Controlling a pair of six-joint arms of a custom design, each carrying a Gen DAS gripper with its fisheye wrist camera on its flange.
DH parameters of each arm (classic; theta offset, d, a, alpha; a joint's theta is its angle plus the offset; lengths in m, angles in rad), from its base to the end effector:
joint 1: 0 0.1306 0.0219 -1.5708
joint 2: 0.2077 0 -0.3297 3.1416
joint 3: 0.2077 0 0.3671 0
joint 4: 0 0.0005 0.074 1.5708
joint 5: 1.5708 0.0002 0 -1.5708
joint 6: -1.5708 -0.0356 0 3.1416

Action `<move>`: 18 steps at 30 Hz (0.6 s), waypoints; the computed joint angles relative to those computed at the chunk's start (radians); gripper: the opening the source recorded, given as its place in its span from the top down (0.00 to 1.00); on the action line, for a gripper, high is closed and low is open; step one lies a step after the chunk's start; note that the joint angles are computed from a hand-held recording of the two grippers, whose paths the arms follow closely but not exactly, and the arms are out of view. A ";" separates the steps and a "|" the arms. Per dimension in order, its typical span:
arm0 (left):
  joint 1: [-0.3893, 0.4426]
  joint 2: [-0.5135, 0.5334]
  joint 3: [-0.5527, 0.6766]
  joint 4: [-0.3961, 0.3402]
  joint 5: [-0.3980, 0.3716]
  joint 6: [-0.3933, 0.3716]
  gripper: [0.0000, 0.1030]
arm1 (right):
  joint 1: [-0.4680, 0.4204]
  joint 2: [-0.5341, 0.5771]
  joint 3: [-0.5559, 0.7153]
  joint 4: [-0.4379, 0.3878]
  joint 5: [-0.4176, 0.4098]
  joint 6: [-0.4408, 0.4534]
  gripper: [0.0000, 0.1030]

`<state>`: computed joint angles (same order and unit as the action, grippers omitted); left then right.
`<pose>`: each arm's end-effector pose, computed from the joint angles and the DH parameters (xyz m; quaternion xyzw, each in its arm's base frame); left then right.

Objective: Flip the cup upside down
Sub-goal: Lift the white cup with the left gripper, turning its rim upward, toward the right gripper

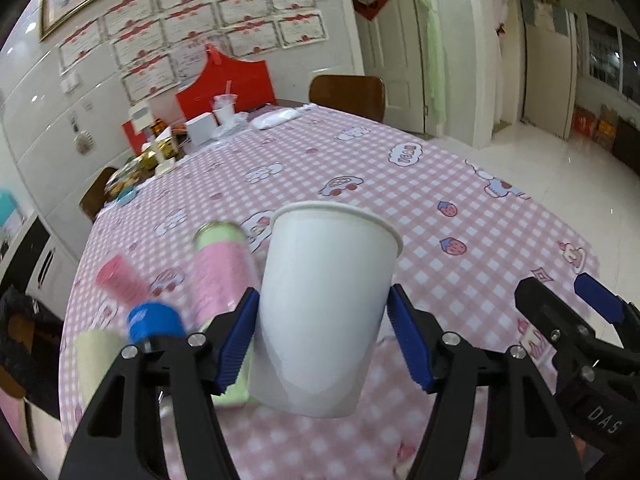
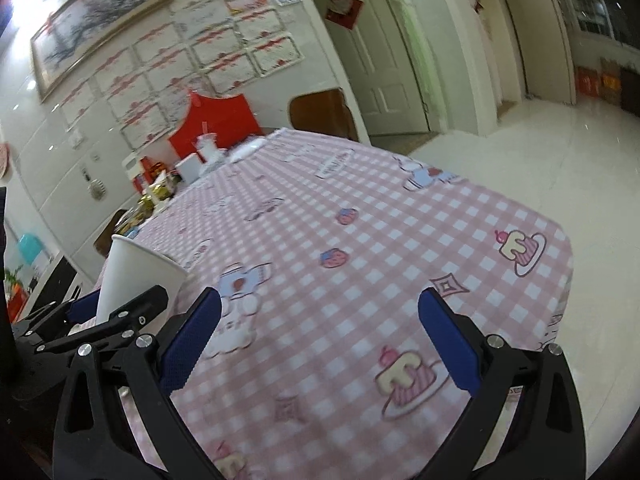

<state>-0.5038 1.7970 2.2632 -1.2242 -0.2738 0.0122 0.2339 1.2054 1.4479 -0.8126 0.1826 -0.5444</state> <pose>0.5009 -0.2657 0.5202 0.1691 0.8957 0.0213 0.4106 0.4084 0.0901 0.4854 0.1783 0.8565 0.1072 0.4724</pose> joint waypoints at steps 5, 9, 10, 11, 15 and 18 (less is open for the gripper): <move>0.017 -0.171 -0.221 0.055 -0.013 0.079 0.37 | 0.075 -0.030 0.000 -0.047 0.018 0.038 0.08; 0.039 -0.295 -0.375 0.079 -0.008 0.158 0.37 | 0.136 -0.044 0.009 -0.094 0.048 0.069 0.08; 0.047 -0.326 -0.413 0.083 -0.001 0.179 0.37 | 0.151 -0.047 0.009 -0.104 0.061 0.077 0.08; 0.054 -0.349 -0.441 0.084 0.003 0.193 0.37 | 0.169 -0.045 0.014 -0.118 0.071 0.088 0.08; 0.079 -0.425 -0.540 0.090 0.016 0.236 0.37 | 0.222 -0.038 0.022 -0.155 0.104 0.106 0.08; 0.109 -0.464 -0.599 0.092 0.051 0.264 0.37 | 0.249 -0.028 0.022 -0.169 0.121 0.107 0.08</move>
